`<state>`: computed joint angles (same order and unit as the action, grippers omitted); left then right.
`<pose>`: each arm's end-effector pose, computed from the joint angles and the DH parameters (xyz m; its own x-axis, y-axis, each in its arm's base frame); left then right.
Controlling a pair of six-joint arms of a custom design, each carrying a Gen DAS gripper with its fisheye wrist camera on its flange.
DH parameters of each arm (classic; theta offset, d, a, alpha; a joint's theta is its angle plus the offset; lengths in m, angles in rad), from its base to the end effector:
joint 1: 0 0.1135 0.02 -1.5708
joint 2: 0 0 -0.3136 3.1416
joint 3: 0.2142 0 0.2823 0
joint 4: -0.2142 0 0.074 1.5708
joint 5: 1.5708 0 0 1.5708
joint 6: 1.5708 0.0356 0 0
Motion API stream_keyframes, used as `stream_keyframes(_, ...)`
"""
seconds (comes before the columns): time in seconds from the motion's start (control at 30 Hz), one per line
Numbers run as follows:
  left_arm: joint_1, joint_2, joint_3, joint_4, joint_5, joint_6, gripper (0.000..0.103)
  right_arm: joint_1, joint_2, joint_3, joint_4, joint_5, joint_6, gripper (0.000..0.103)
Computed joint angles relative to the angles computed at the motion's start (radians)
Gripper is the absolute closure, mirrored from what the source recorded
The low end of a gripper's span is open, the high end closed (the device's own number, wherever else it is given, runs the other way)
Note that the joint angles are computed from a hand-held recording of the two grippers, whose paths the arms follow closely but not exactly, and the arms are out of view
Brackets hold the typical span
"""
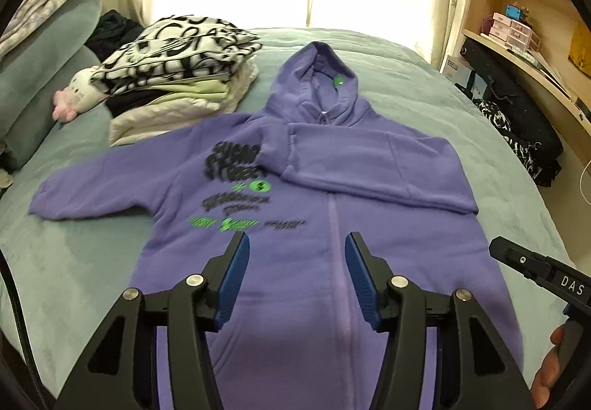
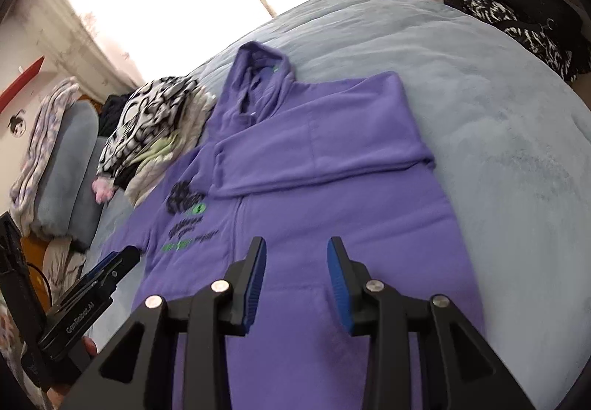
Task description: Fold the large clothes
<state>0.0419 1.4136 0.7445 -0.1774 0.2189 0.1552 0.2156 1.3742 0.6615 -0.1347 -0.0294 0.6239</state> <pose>0.2966 0.0047 0.2177 -0.7234 0.1207 -0.6798 0.2173 0.9744 -0.0583 0.2725 0.0608 0.2039 -0.7303 0.4379 -0.5244 0.2388 0.8828 0.4046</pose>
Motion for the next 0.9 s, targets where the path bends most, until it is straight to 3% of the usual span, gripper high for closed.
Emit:
stream_keyframes(0.23,0.186,-0.068,-0.029,-0.059,0.116,0.095,0.042,0.174,-0.023,0.03,-0.052,0.099,0.044,0.068)
stream_keyframes(0.47,0.419,-0.021,0.019,-0.111,0.24,0.178,0.034,0.356,0.055,0.124,-0.048,0.196,0.063,0.068)
stream_keyframes(0.67,0.599,0.132,0.131,-0.156,0.333,0.234,0.033,0.444,0.189,0.262,-0.054,0.226,0.037,0.067)
stream_keyframes(0.9,0.716,0.458,0.438,-0.296,0.453,0.273,0.033,0.51,0.39,0.489,-0.063,0.284,-0.02,0.067)
